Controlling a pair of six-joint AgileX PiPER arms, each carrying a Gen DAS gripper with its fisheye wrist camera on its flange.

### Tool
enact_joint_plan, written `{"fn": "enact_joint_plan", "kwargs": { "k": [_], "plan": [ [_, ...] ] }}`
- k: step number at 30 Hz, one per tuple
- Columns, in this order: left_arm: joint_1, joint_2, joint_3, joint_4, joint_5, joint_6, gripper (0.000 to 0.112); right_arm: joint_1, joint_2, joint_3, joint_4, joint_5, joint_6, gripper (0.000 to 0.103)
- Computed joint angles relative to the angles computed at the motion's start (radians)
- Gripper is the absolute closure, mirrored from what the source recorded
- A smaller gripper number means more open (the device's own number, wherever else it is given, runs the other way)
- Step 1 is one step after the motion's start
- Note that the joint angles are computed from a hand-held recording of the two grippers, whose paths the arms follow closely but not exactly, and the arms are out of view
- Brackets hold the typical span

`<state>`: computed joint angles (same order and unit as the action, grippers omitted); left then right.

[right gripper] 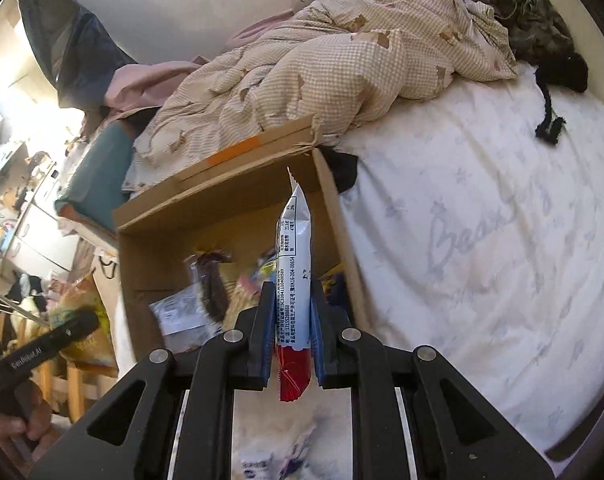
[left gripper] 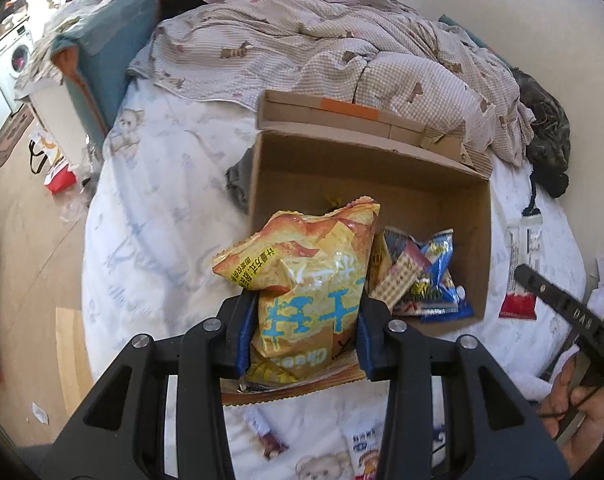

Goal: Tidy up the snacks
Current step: 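Open both grippers to drop the chip bag and stick snack into the box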

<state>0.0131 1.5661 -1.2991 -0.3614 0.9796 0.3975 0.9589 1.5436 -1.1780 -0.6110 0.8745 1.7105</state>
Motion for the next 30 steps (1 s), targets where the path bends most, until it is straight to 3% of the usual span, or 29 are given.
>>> {"fn": "enact_joint_plan", "kwargs": {
  "k": [5,8,11,19,30],
  "plan": [
    [-0.038,0.028,0.057,-0.030,-0.108,0.071,0.076,-0.021,0.050,-0.020,0.035,0.013,-0.064,0.087],
    [-0.011,0.079,0.013,-0.100,-0.039,0.095,0.076,-0.016,0.079,-0.043,0.033,0.042,-0.095,0.087],
    [-0.033,0.083,0.019,-0.038,-0.089,0.044,0.076,-0.022,0.101,-0.058,0.045,0.045,-0.116,0.087],
    [-0.040,0.093,0.045,-0.004,-0.103,0.002,0.076,-0.015,0.176,-0.137,0.040,0.118,-0.174,0.087],
    [-0.043,0.077,0.069,-0.043,-0.101,0.038,0.071,-0.017,0.166,-0.118,0.034,0.113,-0.132,0.083]
  ]
}}
